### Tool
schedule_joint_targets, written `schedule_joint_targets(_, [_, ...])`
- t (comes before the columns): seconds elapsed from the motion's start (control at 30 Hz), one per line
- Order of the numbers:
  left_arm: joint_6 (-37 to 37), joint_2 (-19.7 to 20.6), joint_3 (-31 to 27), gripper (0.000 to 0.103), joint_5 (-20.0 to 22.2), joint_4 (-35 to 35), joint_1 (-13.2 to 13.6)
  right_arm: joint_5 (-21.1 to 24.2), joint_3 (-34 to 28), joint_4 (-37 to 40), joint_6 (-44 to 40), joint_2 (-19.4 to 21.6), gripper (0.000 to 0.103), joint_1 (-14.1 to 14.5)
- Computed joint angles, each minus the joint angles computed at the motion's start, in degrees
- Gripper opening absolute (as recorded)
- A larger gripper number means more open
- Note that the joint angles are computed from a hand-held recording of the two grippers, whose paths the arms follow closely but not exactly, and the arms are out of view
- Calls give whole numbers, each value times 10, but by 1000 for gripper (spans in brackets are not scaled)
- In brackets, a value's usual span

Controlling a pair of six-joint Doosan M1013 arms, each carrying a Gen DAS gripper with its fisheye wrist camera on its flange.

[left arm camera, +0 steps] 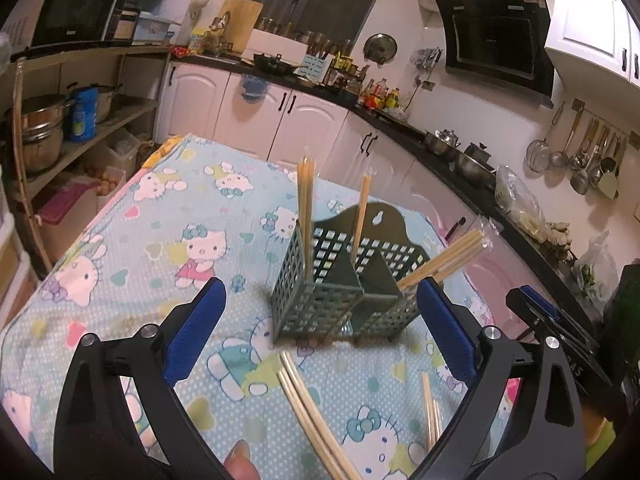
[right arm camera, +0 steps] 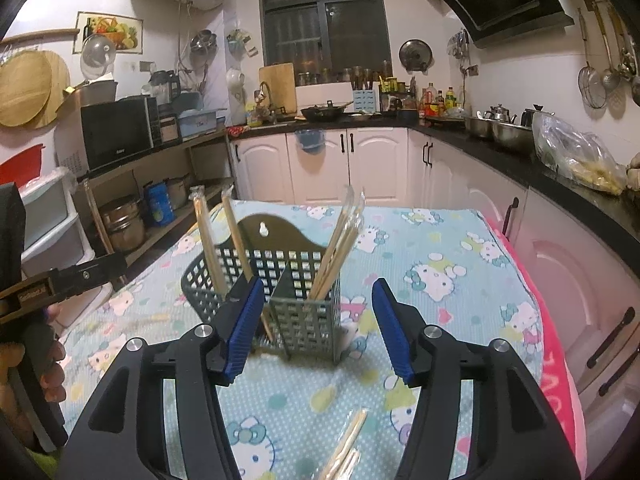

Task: Organize utensils
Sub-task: 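Withdraw both open tools from the caddy toward the remaining chopsticks, then lower both open tools onto the wrapped chopsticks on the cloth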

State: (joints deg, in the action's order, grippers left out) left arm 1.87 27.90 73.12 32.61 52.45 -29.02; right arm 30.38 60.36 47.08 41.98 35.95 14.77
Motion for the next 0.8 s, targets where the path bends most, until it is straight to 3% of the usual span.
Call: schedule_joint_targets(0.8, [25,-6,31,87,5,-53,-7,22,63,-42,20,-24,54,-6])
